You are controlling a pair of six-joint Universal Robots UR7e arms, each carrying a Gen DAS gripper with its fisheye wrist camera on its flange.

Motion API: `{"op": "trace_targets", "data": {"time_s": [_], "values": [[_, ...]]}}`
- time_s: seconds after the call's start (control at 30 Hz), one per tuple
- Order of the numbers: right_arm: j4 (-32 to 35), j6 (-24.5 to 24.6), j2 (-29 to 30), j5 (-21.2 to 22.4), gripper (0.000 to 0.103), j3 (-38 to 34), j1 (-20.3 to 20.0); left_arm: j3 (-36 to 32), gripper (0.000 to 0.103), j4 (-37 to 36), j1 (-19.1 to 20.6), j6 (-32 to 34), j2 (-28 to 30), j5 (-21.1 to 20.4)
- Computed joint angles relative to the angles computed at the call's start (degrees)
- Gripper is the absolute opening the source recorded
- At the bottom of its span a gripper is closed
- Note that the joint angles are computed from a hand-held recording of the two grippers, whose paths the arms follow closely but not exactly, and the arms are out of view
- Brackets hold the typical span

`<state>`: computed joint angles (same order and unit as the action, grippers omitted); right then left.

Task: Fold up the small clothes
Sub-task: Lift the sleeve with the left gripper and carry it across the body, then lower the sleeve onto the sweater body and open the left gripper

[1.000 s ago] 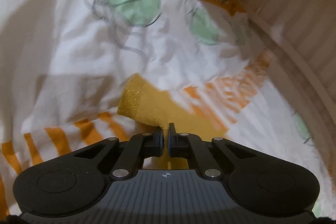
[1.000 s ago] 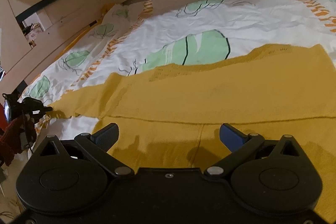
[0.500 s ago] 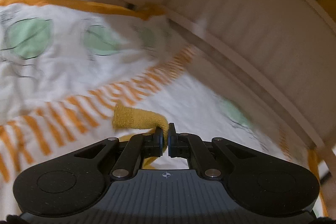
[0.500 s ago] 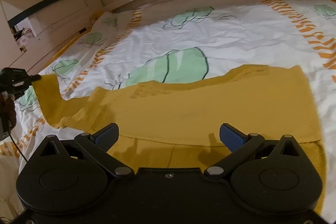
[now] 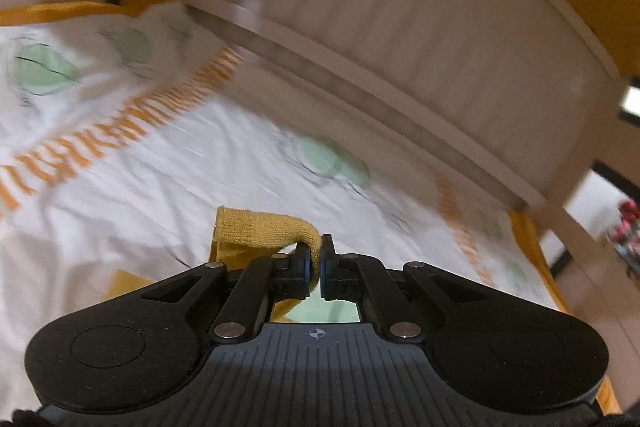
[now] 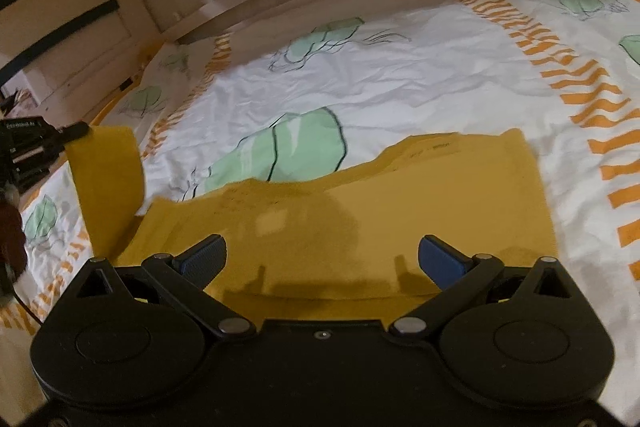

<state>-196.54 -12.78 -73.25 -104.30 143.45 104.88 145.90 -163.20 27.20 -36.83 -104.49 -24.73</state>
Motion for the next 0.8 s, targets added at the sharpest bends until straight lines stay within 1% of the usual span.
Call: {"op": "trace_targets", "data": {"time_s": [0.13,0.23,0.3,0.37,0.43,0.57,0.63,0.7,0.77,0.8], "values": [[-0.7,1.0,-0.6,-1.1,0.103,-0.5,-0.7,-0.3,0.003,-8.3,1.1,2.9,7.5,-5.0],[-0.9,1.7,-1.2,-2.2,0.103,-0.8,-1.3,-0.4,0.004,-12.4,1.3,4.4,11.7,-8.2],[-0.8,2.2,-1.6,-2.6,0.103,-0.9,-2.0,-0.6,0.004,-14.8,1.8,5.9,14.5,-11.2],[-0.9,2.9,-1.8,-3.3,0.102,-1.1,-2.4,-0.5,0.004,-14.3,1.4,5.4,16.2,-13.1],[-0.9,3.6,-2.0,-4.1,0.102,-1.3,-2.7,-0.5,0.004,-14.3,2.0,5.6,18.0,-15.6],[-0.4,4.2,-2.5,-4.8,0.103,-1.7,-3.5,-0.8,0.006,-11.1,3.8,5.3,18.7,-21.3],[-0.3,4.4,-2.7,-5.0,0.102,-1.7,-3.6,-1.2,0.009,-10.2,5.4,6.2,18.4,-25.5],[-0.5,4.3,-2.7,-5.2,0.103,-1.8,-3.6,-1.8,0.027,-9.5,7.0,7.5,17.7,-30.1],[-0.7,4.1,-2.8,-5.0,0.103,-1.8,-3.7,-1.6,0.033,-11.3,7.8,9.0,17.5,-33.8],[-0.7,4.2,-2.9,-5.0,0.103,-1.8,-3.9,-1.5,0.033,-12.1,8.1,9.5,17.4,-35.1]]}}
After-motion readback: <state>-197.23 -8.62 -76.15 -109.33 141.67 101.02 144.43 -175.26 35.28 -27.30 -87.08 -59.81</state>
